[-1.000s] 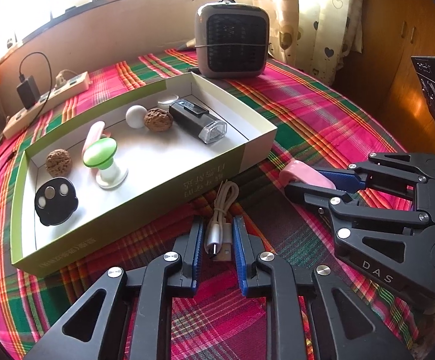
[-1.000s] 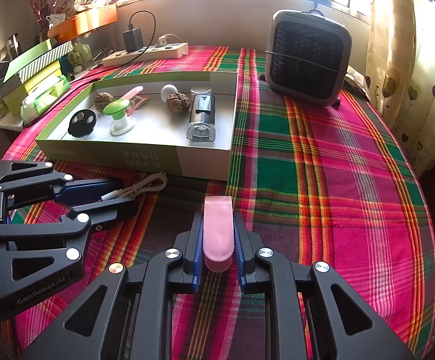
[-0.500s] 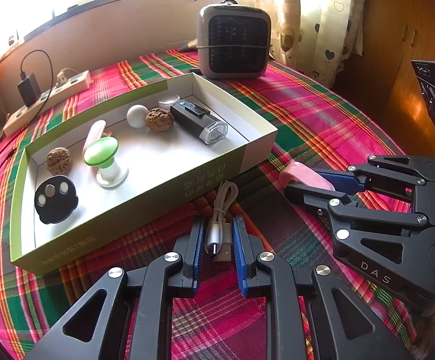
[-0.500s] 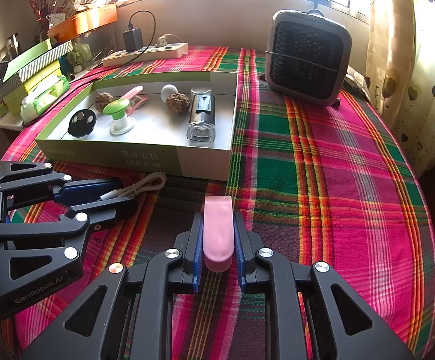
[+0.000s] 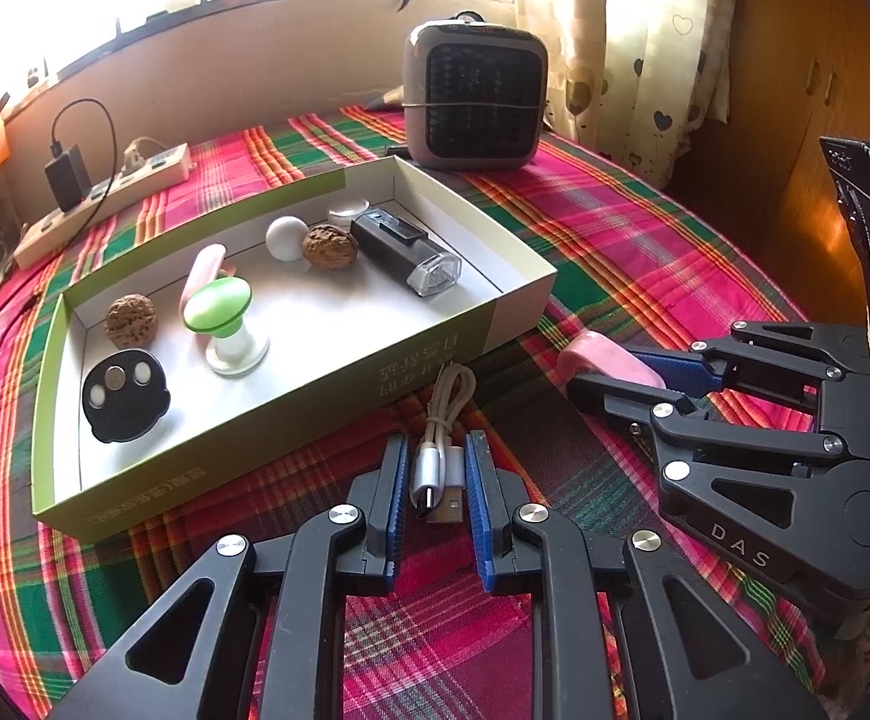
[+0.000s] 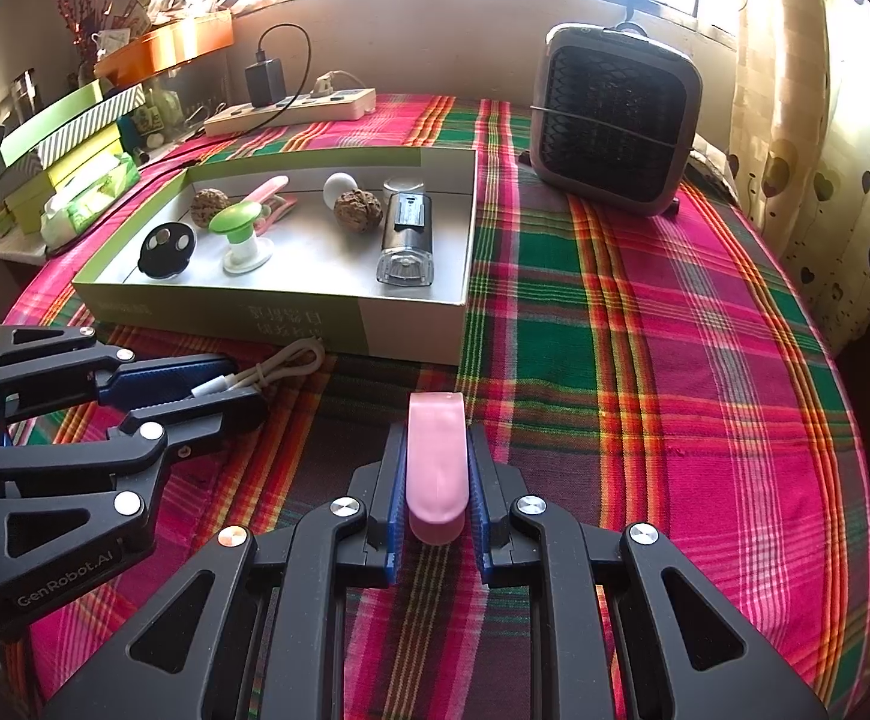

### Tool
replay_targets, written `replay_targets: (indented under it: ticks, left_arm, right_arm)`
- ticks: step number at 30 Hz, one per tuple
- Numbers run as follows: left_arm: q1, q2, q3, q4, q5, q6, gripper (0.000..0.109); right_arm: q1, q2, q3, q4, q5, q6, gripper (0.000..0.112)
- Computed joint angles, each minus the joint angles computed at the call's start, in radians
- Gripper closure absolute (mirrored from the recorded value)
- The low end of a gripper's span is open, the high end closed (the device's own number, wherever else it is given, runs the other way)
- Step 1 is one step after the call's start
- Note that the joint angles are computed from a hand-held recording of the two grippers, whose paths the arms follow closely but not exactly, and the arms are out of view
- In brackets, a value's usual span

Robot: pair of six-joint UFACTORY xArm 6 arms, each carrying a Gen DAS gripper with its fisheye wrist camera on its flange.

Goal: Organize objects
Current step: 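Lift the pink clip with the right tool while the left lifts the cable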

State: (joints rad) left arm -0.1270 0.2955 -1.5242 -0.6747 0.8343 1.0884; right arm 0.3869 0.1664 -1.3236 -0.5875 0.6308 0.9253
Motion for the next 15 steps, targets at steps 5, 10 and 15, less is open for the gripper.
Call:
replay_targets:
  ticks: [5,10,15]
  left_arm:
    - [0.005,-0.012,0.008,-0.018,0.005,0.009,0.092]
    - [0.013,-0.020,0.014,-0.031,0.005,0.012,0.092]
    - [0.022,-0.030,0.020,-0.046,0.006,0.015,0.092]
  right_arm:
    - [0.008,-0.001,-0.010,-0.011,0.008,0.005,0.093]
    - [0.013,-0.004,-0.015,-0.021,0.013,0.012,0.093]
    - [0.020,-0.006,-0.023,-0.034,0.015,0.019,0.093]
